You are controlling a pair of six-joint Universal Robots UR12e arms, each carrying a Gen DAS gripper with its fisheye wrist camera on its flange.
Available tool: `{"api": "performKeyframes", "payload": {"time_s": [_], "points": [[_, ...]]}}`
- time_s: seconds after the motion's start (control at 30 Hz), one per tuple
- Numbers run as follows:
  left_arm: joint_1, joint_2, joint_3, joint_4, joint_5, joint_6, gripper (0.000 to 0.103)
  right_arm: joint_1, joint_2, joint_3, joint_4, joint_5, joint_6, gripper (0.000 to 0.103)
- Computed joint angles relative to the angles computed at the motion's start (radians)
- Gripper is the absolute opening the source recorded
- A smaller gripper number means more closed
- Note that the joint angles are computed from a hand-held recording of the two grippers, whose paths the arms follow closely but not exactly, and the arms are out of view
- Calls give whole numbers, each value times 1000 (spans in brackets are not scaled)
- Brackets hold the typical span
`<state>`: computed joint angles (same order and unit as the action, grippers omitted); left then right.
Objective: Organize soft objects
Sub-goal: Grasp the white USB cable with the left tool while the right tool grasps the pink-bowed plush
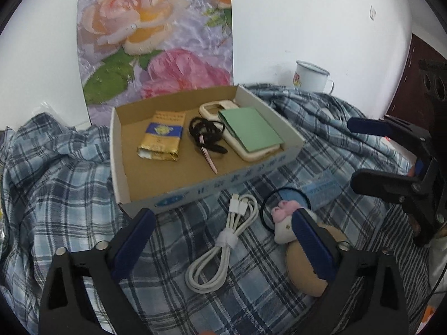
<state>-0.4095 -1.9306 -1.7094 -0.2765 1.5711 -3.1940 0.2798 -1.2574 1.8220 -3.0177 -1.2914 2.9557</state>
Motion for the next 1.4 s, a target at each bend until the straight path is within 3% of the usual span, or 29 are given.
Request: {"api": "performKeyframes", "payload": {"time_s": [0.13,0.2,0.33,0.4,0.5,0.53,0.57,0.6,0.83,0.93,1.2,1.4], "points": [[8,-5,4,-44,-30,-6,93,-3,11,-8,37,30,15,102],[14,-6,4,-55,-50,-11,81,-3,17,-17,71,58,-1,102],[21,-11,11,-94,-84,-12,73,5,27,-27,125,81,-44,102],[21,-13,15,-108,-94,-3,61,9,31,-32,147,85,-66,102],[22,-16,18,-128,-106,5,58,19,37,-35,165,58,-104,101],[23,-17,19,-134,-109,6,57,22,39,-37,174,49,-115,90],[24,-18,21,-141,-113,5,54,24,41,-40,185,42,-127,73],[25,-19,23,-148,-117,4,53,27,44,-43,198,35,-140,68],[22,-25,32,-181,-102,3,53,48,55,-42,170,-32,-206,67],[23,-25,32,-180,-98,-3,42,53,57,-41,155,-47,-223,64],[17,-23,29,-169,-60,-7,24,65,58,-32,124,-69,-278,44],[8,-25,34,-169,-46,24,23,77,65,-35,125,-104,-308,43]]}}
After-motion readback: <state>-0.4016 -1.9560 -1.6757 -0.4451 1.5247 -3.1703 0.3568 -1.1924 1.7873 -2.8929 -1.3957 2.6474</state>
